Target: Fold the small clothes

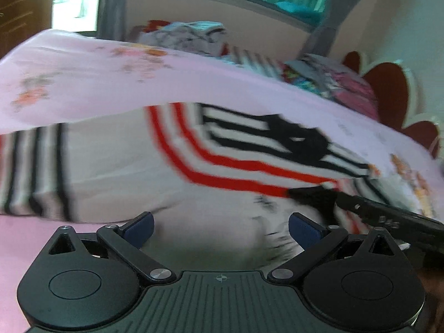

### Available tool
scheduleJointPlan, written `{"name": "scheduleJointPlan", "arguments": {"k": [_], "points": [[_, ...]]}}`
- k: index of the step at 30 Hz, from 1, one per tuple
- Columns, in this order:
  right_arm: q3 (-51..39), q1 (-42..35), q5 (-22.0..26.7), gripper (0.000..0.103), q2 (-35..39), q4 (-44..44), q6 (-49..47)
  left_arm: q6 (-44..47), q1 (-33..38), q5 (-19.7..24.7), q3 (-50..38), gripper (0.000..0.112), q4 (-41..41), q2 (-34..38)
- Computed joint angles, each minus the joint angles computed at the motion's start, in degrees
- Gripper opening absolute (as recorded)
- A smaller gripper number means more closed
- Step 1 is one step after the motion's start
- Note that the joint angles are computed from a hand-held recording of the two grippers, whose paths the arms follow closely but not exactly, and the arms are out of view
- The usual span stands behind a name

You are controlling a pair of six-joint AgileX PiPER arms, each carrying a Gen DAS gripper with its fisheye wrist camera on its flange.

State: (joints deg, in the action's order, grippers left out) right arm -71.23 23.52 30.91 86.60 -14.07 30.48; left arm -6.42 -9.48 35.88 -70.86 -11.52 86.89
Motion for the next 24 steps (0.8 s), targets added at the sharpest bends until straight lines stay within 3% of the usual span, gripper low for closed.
{"name": "scheduleJointPlan", "arguments": {"k": [2,5,8,12,14,15,16,19,24], "points": [[2.58,-2.95,-0.88,0.032,-4.79,-0.54,0.86,1.39,-2.13,-1.46,-1.88,0.102,-4.35,2.86],[3.98,-8.45,0.94,0.029,-9.19,-2.46,1.68,3.05,-4.19,-0.11,-7.32,0.068,-12.82,9.49],[6.44,-17.11,1.9,0.029,-13.67,-0.36,-0.93,-6.3,-8.43,6.51,-17.54,0.068,-4.22,18.24],[9.46,-28.99,3.39,0.029,-16.82,6.18,-7.22,-10.29,-12.3,6.03,-21.95,0.067,0.36,22.94],[10.78,-33.93,4.07,0.029,-17.66,10.97,-11.2,-11.98,-13.91,5.91,-24.25,0.046,3.65,24.79],[11.56,-35.95,4.2,0.029,-18.0,13.39,-13.19,-13.3,-14.7,5.82,-25.63,0.023,5.94,25.77],[12.13,-37.14,4.22,0.029,-18.07,14.76,-14.35,-12.53,-14.92,5.51,-26.71,0.01,6.07,26.68],[12.34,-37.97,4.57,0.029,-17.34,16.41,-15.86,-15.18,-17.05,4.13,-28.16,0.009,14.94,26.87],[10.84,-37.52,4.39,0.03,-15.3,19.4,-18.79,-19.14,-15.25,0.2,-23.29,0.009,22.87,19.95]]}}
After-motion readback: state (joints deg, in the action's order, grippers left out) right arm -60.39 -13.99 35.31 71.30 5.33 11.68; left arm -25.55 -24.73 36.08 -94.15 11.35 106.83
